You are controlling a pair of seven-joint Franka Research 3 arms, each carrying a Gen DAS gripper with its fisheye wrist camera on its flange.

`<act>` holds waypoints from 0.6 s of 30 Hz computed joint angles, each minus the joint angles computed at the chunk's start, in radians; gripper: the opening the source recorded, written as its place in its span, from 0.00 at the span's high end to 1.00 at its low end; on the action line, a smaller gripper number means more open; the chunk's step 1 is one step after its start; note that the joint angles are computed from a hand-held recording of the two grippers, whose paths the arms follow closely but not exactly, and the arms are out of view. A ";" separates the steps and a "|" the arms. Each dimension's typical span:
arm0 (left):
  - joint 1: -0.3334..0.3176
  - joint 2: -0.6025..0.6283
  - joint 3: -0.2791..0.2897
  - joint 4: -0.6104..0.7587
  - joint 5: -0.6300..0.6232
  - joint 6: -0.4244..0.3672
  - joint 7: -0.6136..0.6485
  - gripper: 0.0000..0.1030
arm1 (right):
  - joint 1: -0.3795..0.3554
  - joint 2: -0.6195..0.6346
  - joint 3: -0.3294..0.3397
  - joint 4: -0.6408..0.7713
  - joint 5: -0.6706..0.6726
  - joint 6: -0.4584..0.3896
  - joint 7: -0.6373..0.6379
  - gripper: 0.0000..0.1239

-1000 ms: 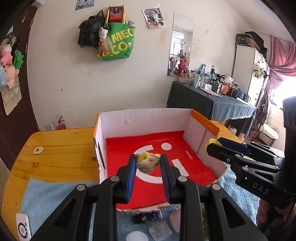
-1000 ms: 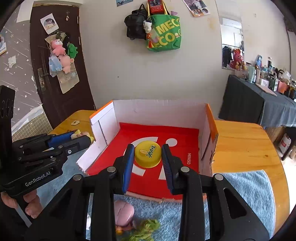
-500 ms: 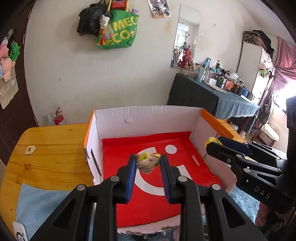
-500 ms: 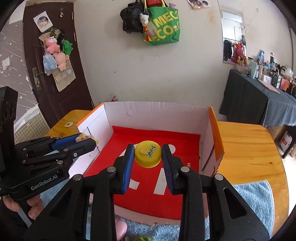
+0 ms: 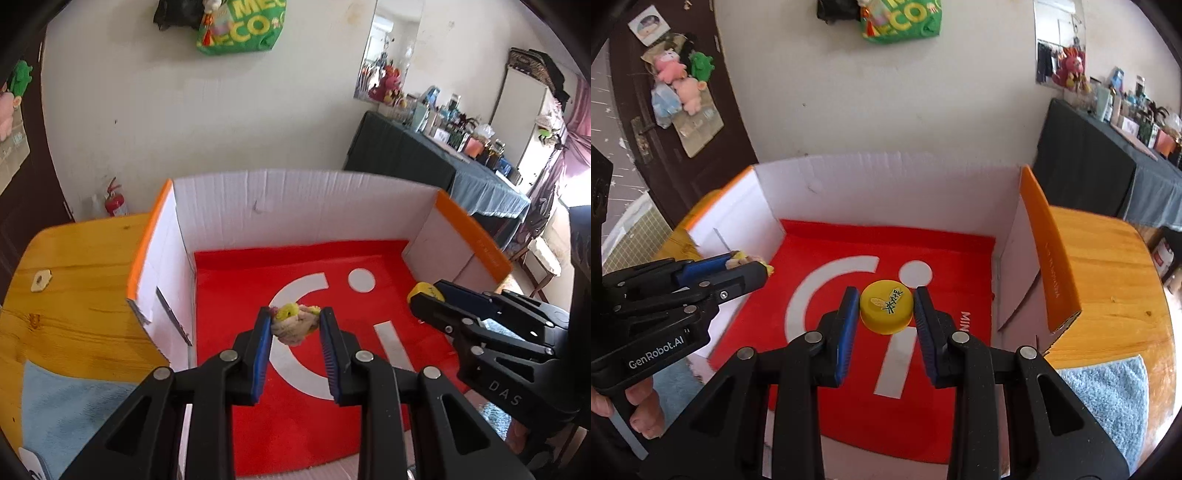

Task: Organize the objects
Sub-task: 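Carry the doll and yellow lid over the red-lined box with both tools, then lower the doll and yellow lid onto the red felt and open both tools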

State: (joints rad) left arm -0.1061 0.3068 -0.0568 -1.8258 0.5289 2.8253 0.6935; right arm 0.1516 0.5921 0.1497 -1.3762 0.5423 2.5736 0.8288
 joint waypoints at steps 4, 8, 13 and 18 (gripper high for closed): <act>0.019 0.036 -0.020 0.021 -0.056 -0.011 0.045 0.74 | 0.018 0.030 -0.030 0.040 -0.052 -0.030 0.049 0.77; 0.028 0.063 -0.031 0.040 -0.101 -0.020 0.085 0.74 | 0.026 0.049 -0.039 0.063 -0.091 -0.053 0.075 0.77; 0.031 0.076 -0.032 0.046 -0.135 -0.031 0.113 0.74 | 0.036 0.070 -0.051 0.092 -0.136 -0.084 0.108 0.77; 0.039 0.093 -0.045 0.062 -0.177 -0.047 0.151 0.74 | 0.039 0.098 -0.059 0.132 -0.168 -0.128 0.139 0.77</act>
